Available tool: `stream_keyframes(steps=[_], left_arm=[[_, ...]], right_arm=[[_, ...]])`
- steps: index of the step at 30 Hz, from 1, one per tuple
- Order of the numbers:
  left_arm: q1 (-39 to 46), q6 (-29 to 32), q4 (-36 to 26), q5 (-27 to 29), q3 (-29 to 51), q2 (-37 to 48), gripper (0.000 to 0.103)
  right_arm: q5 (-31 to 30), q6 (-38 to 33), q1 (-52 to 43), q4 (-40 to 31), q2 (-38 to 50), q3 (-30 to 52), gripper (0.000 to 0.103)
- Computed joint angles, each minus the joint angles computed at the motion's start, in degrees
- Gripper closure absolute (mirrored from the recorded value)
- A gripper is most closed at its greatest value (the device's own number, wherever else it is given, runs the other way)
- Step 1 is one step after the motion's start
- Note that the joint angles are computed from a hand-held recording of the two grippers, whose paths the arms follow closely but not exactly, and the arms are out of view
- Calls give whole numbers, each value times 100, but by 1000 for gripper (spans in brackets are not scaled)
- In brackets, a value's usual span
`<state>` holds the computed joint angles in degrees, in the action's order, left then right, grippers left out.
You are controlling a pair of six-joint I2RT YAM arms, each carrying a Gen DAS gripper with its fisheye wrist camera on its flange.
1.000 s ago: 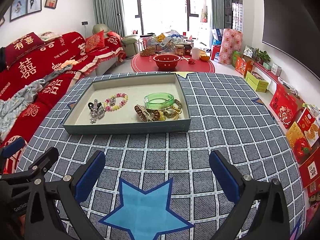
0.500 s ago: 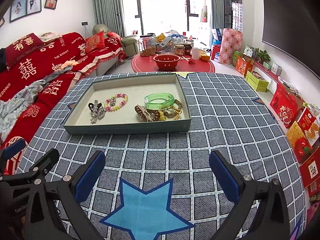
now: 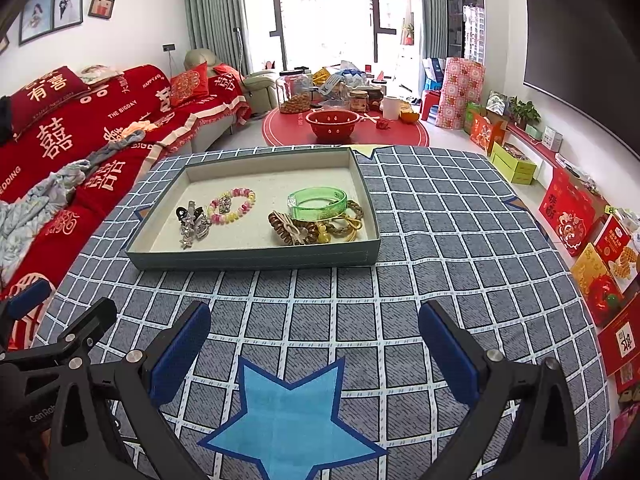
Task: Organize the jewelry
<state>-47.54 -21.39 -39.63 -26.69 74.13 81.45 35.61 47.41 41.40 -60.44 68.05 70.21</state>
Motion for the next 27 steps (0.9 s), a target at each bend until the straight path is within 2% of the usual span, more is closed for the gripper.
stream_keyframes(steps=[27], left_arm=[[41,60,-34,-19,-8,-49,0]], right_arm=[[11,-9,3,-17,-9,28,0]])
